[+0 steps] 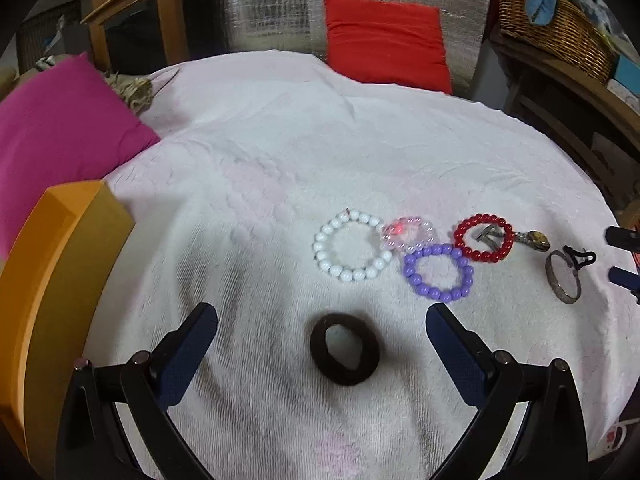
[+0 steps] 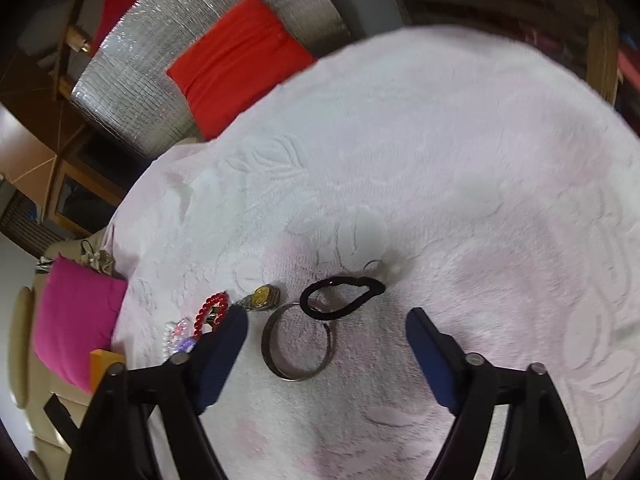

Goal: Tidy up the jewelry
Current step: 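Grasp the black hair tie with the right tool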

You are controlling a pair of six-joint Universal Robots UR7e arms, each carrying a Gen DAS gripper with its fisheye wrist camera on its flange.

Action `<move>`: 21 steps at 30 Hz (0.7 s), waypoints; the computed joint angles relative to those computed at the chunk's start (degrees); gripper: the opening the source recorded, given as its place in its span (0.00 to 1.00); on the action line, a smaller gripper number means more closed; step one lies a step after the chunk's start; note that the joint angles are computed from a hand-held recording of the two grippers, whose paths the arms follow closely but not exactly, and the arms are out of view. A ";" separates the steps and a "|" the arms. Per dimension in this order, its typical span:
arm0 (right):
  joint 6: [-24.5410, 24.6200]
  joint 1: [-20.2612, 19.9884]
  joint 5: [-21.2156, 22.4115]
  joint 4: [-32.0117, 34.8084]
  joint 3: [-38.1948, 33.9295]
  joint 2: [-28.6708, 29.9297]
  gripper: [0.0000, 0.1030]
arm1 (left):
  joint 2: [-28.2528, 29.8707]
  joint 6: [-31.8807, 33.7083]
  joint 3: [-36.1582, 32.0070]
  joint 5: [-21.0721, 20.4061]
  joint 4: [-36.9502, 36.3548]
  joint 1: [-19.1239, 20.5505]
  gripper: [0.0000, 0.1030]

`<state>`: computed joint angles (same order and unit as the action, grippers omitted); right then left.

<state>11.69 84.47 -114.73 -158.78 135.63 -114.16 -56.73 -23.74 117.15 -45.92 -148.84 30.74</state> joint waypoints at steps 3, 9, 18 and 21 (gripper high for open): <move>2.08 -3.11 5.20 1.30 -0.55 0.19 0.66 | 0.05 1.76 -0.08 -1.59 -0.75 0.44 1.00; 5.05 -2.92 4.20 0.49 -2.22 4.43 0.59 | -0.05 2.43 -0.68 -1.85 0.17 1.26 0.97; 7.91 -1.07 -3.57 -3.57 -3.16 8.91 0.38 | -0.06 3.01 -0.82 -2.08 1.14 1.68 0.97; 6.52 -0.19 -6.64 -5.81 -3.04 9.45 0.29 | -0.33 3.80 -0.74 -3.49 0.35 1.90 0.97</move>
